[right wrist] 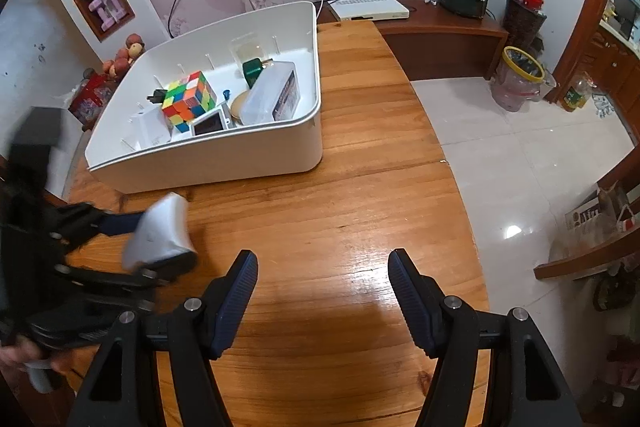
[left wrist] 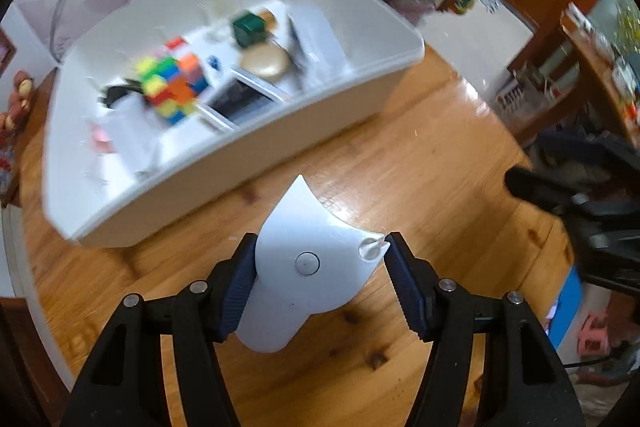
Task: Organize rigid objects
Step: 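Lower the white plastic piece into the bin and open the left gripper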
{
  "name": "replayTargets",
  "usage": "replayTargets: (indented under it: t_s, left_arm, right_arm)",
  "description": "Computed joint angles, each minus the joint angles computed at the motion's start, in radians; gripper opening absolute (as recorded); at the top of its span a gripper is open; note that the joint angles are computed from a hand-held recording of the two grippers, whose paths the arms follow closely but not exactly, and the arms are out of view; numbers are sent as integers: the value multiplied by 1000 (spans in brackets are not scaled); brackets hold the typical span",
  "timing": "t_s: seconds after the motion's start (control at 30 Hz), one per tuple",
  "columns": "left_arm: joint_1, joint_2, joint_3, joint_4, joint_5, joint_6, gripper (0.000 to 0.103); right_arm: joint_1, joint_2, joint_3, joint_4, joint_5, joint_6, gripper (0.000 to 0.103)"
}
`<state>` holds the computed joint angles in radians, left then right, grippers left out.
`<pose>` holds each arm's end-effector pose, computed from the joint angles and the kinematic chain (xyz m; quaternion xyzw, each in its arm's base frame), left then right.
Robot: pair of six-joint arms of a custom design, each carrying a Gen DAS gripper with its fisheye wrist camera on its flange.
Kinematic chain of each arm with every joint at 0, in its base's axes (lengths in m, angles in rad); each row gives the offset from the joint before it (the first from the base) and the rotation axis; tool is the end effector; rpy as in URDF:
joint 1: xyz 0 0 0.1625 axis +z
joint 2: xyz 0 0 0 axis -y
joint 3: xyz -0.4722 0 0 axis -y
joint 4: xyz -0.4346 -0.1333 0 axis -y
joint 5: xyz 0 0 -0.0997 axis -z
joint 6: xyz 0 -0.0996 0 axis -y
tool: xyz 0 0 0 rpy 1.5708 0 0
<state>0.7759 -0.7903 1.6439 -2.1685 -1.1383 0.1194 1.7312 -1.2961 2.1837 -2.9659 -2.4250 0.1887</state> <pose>-0.3710 -0.6092 0.0578 0.4522 0.8572 0.0471 0.2421 0.1407 -0.5054 0.2712 -0.1164 -0.8795 0.2947 0.3552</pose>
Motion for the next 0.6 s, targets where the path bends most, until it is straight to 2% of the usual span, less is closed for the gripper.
replayTargets:
  t_s: [0.3,0.6]
  left_arm:
    - [-9,-19,-119,-14,27,-48,67]
    - [4,108,-301,-41,21,-33,67]
  right_arm:
    - [10,-8,-10,-28,33,-36,69]
    - [23,8,-60,-39,45,-60,69]
